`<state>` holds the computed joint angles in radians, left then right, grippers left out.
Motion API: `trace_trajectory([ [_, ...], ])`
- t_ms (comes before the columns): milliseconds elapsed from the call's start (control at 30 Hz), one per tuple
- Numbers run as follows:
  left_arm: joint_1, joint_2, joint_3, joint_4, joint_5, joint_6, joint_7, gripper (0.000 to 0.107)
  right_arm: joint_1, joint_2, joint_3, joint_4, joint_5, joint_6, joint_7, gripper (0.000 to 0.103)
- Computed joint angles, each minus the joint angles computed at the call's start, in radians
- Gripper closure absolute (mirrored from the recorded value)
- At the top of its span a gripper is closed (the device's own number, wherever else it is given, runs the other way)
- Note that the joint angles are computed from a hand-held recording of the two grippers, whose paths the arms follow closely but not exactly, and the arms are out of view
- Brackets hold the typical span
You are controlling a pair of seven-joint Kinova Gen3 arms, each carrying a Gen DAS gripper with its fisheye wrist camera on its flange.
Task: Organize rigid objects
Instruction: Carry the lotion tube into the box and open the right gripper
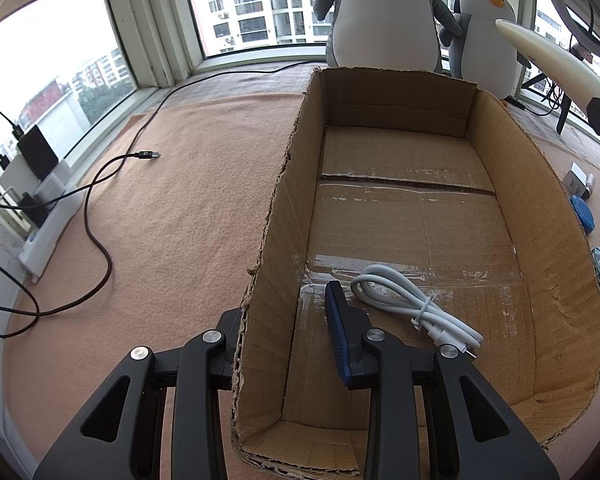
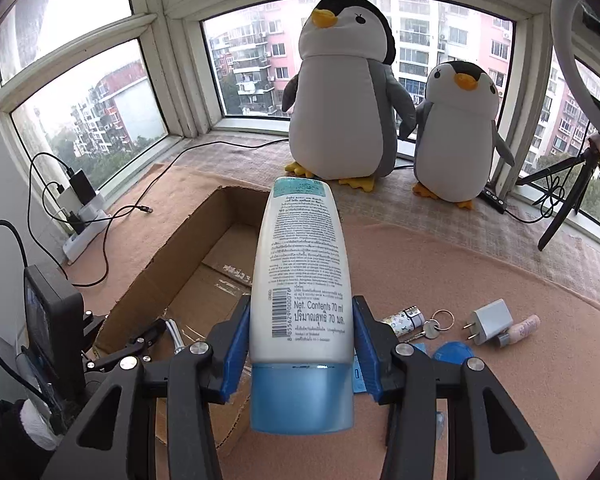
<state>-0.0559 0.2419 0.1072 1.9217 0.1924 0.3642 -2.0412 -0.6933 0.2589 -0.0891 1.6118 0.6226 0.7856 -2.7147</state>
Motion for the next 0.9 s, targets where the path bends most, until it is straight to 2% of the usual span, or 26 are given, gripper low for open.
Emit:
trace_trajectory([
  [333, 0.000, 0.000, 0.000, 0.000, 0.002, 0.000, -0.002, 0.078, -0.011, 0.113, 0.021, -0.117, -0.074, -0.001, 0.102, 0.059],
  [800, 0.000, 0.000, -0.001, 0.000, 0.002, 0.000, -0.002, 0.078, -0.014, 0.164, 0.054, -0.171, -0.147, -0.018, 0.183, 0.059],
  [867, -0.001, 0.000, 0.000, 0.000, 0.003, -0.001, -0.003, 0.078, -0.013, 0.160, 0.057, -0.165, -0.154, -0.032, 0.187, 0.049],
  [900, 0.003, 0.000, -0.003, 0.001, -0.001, -0.002, 0.000, 0.078, -0.020, 0.155, 0.064, -0.159, -0.146, -0.039, 0.179, 0.041],
])
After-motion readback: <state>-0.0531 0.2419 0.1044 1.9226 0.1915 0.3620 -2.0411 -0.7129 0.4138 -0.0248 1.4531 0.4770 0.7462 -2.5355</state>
